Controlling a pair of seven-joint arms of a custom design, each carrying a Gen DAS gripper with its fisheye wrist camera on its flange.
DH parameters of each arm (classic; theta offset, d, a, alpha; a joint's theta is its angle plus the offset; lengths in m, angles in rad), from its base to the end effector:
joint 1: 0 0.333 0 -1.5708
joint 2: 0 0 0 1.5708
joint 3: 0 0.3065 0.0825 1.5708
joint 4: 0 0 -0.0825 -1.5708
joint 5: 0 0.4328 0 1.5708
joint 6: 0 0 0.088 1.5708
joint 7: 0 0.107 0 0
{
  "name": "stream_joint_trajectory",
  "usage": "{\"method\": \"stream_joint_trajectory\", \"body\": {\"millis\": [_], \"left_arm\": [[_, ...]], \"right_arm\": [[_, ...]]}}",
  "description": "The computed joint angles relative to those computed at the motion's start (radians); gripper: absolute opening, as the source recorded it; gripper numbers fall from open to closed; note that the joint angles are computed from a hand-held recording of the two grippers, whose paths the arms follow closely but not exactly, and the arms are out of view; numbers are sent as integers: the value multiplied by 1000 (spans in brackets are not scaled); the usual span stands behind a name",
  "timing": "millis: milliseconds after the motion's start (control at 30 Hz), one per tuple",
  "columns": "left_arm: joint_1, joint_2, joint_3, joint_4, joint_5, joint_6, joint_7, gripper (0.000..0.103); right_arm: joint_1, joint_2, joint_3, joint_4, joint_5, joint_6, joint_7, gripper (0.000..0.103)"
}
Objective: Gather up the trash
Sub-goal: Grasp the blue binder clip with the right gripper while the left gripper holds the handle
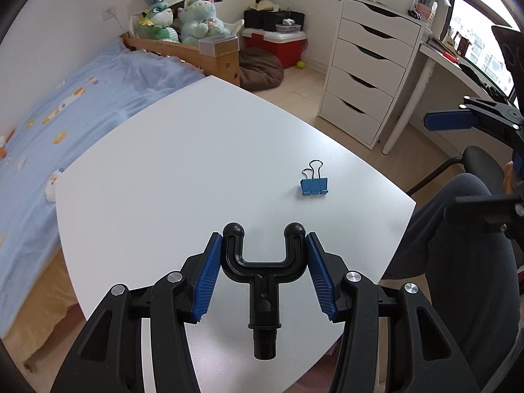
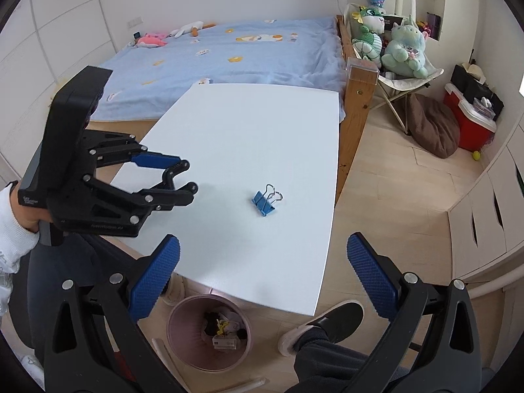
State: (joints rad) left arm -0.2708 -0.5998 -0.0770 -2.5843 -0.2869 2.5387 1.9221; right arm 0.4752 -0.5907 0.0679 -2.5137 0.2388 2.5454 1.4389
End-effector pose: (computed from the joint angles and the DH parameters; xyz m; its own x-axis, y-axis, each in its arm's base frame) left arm 0.4293 -0.1528 0.4884 -0.4936 -0.8691 0.0304 -0.7355 0.3986 -0.5479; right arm 0.3999 0.2401 0.5252 0.5251 -0.8441 -0.1089 -0.7195 -0.3720 -0.5865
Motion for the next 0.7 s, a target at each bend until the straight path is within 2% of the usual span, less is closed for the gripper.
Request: {"method": "stream_joint_trajectory", "body": {"millis": [233,467,533,567,633,700], "left_arm": [[6,-38,12,-28,-3,-10,-2,50],[13,-67,23,-50,-5,-12,-2,50],[11,-67,29,-52,-11,-10,2,50],[12,-67,31,-54,-14,-8,3,50],[12,-65,34,-56,-22,-5,3,50],[11,-66,36,-59,-27,-4,5,50]], "right_arm": [[-2,153,-1,143,9,-21,-28,100],[-19,319,-7,290,89,-109,-83,99],[-33,355,4,321,88,-131,-80,85],[-38,375,7,339,90,-151,-81,72],[-48,400,18,358,81,-178,-77,62],[-55,417,24,371,81,-198,-78,45]]}}
